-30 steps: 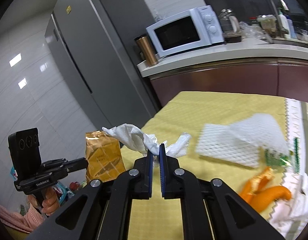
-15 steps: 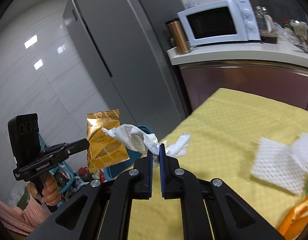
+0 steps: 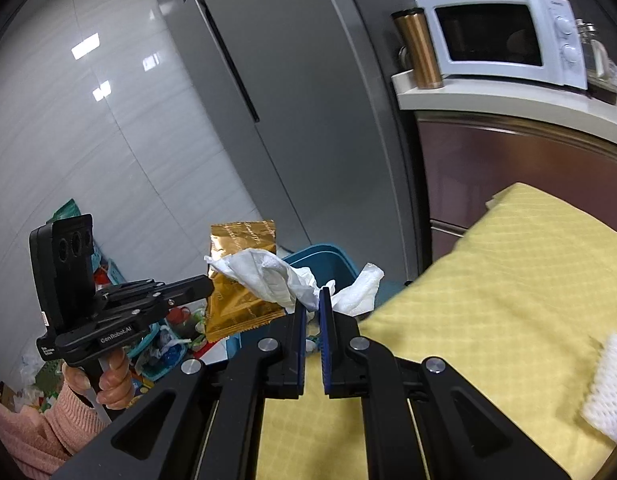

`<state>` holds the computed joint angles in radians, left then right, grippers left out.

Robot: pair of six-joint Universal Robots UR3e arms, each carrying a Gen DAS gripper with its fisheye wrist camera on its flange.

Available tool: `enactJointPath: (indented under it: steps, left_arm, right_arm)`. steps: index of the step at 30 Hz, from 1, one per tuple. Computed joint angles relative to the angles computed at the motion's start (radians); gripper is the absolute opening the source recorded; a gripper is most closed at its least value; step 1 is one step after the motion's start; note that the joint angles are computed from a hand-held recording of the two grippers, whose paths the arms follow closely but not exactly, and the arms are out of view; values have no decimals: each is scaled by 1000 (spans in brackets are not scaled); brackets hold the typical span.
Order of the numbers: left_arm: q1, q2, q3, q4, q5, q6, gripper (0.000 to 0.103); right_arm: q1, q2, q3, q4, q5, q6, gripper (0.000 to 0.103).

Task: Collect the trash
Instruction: 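Carry the gold wrapper with the left tool while the right tool carries tissues over the bin, then open both tools over the blue bin to drop wrapper and tissues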

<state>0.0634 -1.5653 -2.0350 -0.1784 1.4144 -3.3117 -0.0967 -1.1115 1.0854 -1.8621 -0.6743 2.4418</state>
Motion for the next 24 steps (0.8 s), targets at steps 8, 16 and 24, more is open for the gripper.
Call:
enactJointPath:
  steps: [8,16,24]
  left_arm:
    - [25,-43,-39,31,9,-6,1]
    - [34,-132,1,36,22,-28,1]
    - [59,-214,24,35,13,-38,1]
  right_arm:
    - [83,104,-129,43,-57,22,5]
    - [147,194,-238,79,-135,47,6]
    - [211,305,-384,127,-225,84,9]
